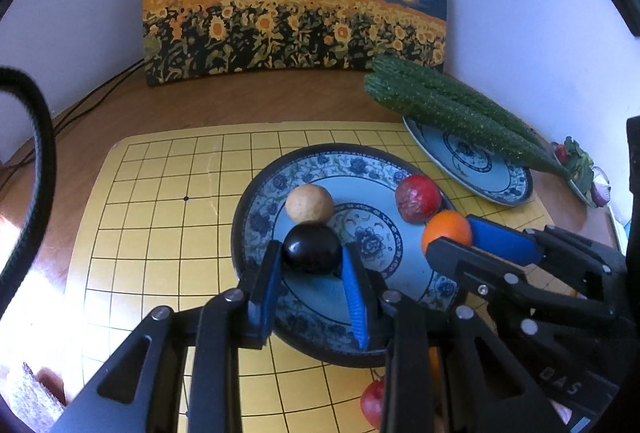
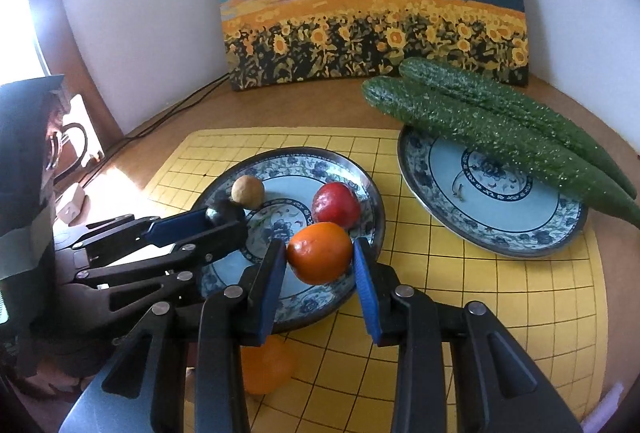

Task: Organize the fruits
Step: 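Carry the dark plum and orange over the plate holding the apple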

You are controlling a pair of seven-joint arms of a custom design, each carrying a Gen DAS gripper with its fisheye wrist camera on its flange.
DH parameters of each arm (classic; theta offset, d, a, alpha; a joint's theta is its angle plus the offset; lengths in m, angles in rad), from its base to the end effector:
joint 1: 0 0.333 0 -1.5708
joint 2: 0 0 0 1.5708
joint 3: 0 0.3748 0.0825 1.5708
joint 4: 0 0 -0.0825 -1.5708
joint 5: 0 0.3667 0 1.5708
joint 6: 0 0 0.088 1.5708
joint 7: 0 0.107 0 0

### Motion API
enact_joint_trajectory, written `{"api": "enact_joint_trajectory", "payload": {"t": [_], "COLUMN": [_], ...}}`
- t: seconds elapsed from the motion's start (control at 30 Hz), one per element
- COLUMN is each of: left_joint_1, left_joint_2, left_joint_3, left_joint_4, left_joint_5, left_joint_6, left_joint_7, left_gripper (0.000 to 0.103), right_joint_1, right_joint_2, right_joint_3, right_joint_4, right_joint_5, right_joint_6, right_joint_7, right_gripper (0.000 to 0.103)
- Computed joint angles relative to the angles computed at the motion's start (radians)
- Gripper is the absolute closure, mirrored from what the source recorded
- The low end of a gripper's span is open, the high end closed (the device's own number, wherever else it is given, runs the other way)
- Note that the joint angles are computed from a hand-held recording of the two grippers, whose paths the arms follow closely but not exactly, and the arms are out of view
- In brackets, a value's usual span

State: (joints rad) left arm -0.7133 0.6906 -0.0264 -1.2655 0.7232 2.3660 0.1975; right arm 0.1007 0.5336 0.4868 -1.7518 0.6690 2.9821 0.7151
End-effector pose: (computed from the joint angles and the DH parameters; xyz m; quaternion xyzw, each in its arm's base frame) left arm 0.5991 -0.5267 0.4477 -0.7328 0.5867 -0.2610 0.2251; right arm 0.6508 0.3026 0.4231 -0.8190 0.4001 -0.0934 0.4006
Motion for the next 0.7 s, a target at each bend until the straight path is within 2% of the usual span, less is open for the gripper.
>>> {"api": "enact_joint_trajectory", "payload": {"t": [0.3,0.7], "left_joint_1": [0.001,-0.002], "left_joint_2": [0.000,0.007], "left_joint_3": [0.000,-0.004], "left_joint_4": [-0.001,0.018], "left_joint_5": [-0.001,-0.009], "left_joint_6": [0.003,-0.029], "left_joint_7": [0.001,0.025], "left_gripper": [0.072,0.072], "right_joint_1": [0.038,0.023], "right_joint_2": [0.008,0.012], "right_joint_3": [-0.042,-0.026], "right_joint_4": [0.014,0.009], "right_joint_5": [-0.055,-0.086], "right_joint_6": [-0.010,-0.001], "right_joint_7": [0.045,0.065], "right_gripper": [0.068,0.067]}}
